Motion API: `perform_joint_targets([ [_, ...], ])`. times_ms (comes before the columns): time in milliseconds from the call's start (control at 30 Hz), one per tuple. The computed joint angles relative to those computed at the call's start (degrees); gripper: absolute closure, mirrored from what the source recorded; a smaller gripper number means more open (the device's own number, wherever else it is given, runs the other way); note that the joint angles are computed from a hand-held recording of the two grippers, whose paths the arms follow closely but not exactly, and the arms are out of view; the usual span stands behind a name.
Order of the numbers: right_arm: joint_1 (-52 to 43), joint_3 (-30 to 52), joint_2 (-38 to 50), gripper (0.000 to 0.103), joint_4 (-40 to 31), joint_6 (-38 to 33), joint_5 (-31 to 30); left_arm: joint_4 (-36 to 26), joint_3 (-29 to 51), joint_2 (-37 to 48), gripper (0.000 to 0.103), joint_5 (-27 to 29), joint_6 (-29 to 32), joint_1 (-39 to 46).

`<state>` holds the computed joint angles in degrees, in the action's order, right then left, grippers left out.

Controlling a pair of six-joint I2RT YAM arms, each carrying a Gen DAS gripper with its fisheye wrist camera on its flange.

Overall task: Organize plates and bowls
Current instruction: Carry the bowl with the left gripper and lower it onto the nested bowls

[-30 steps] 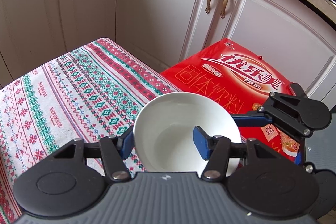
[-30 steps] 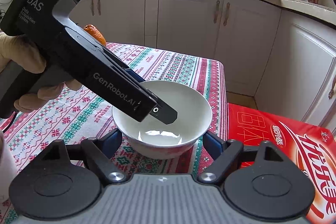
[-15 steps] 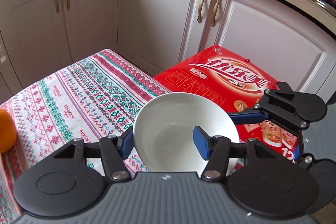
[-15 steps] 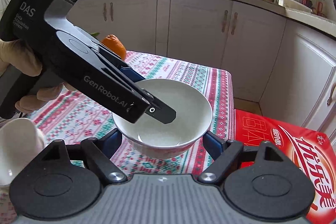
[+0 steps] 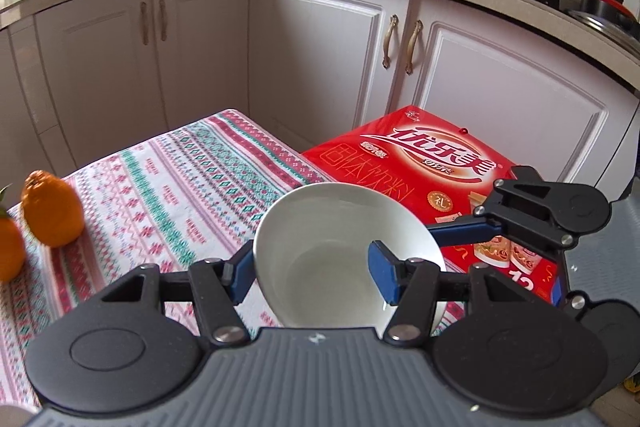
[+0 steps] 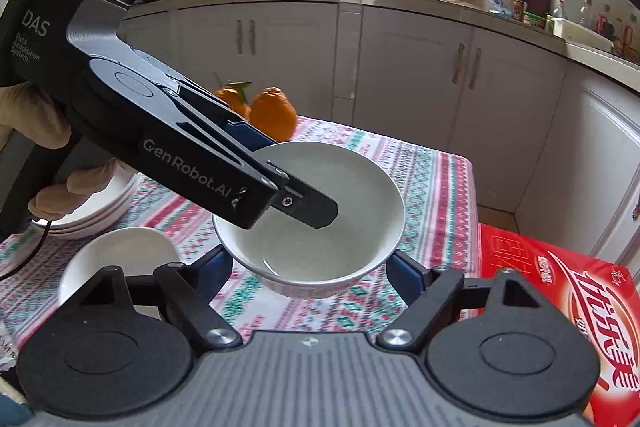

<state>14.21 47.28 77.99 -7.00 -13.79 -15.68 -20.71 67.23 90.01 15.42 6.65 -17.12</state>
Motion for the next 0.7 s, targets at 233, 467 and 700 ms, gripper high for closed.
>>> perform_joint_targets([
  [233,4.1,-1.6,-5.0,0.016,-2.7,0.1,0.1,-0.5,-7.6,-9.8,0.045,-2.2,-2.7,1.1],
  [467,9.0,-2.7,-7.7,0.016,-4.2,0.9,0.2,-3.0,-13.4,-18.5,0.045,-3.8,-4.0,3.2],
  [700,13.1,-3.0,-8.0,0.016,-5.6,1.8,0.2,-4.3,-18.6,-24.4,0.045,-3.3,-5.1,5.9],
])
